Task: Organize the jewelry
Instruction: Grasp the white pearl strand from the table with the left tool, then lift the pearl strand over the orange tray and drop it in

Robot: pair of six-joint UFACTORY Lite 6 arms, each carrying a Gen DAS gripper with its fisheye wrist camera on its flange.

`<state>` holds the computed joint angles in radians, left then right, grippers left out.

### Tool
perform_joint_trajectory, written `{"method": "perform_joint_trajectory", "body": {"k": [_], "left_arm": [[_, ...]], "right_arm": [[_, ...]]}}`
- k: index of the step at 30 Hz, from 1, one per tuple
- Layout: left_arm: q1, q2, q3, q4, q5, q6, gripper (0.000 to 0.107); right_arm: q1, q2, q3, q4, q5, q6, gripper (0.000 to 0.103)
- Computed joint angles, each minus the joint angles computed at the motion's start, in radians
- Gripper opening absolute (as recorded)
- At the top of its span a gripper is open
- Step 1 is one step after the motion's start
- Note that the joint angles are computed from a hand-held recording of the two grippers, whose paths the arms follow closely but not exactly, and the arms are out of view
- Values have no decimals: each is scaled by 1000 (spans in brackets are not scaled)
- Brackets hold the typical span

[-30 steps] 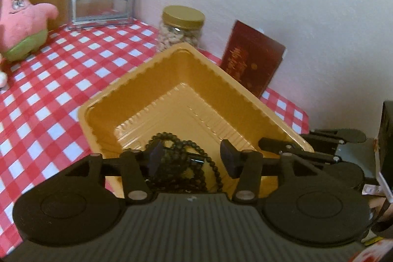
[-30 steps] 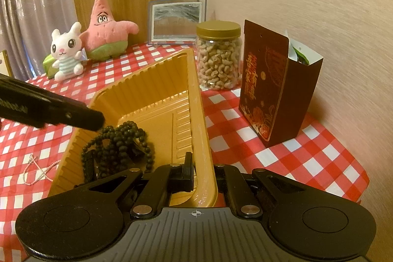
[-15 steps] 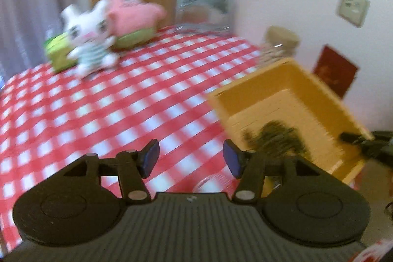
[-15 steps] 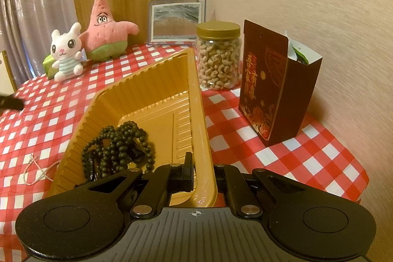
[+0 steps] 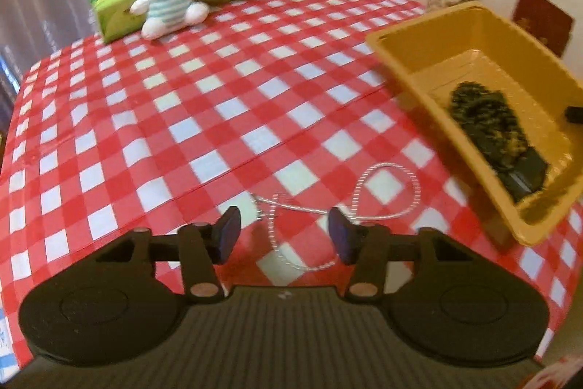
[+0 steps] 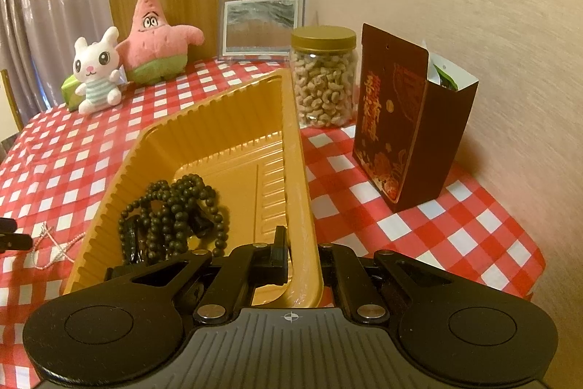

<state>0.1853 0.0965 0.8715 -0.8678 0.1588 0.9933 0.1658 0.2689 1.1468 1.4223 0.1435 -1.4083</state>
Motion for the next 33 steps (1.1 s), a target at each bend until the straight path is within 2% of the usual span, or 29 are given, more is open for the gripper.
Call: {"method": "perform_joint_trajectory", "body": {"k": [3, 8, 12, 14, 16, 17, 20, 22, 26, 33], "left_arm": [[15, 72, 52, -7, -4, -3, 39], [34, 164, 133, -130, 23, 115, 36], [28, 216, 174, -112, 10, 47, 28], [23, 218, 168, -187, -11, 95, 23], [11, 215, 156, -241, -42, 133, 9], [6, 214, 152, -256, -50, 146, 6], [-6, 203, 142, -226, -48, 118, 3], [-8, 190, 130, -273, -46, 164, 1], [26, 143, 115, -308, 21, 178, 1], [92, 19, 151, -178, 148, 77, 1]], "right_arm": [[1, -2, -3, 0, -2, 1, 5], [1, 2, -2, -26, -7, 31, 5], [2, 4, 1, -65, -13, 72, 5], [4, 4, 2, -83, -15, 90, 5], [5, 4, 2, -87, -17, 95, 5], [6, 6, 3, -94, -18, 103, 5], [5, 11, 6, -101, -20, 110, 5], [5, 12, 7, -113, -20, 122, 5], [5, 13, 7, -88, -19, 94, 5], [3, 10, 3, -7, -13, 16, 5]]}}
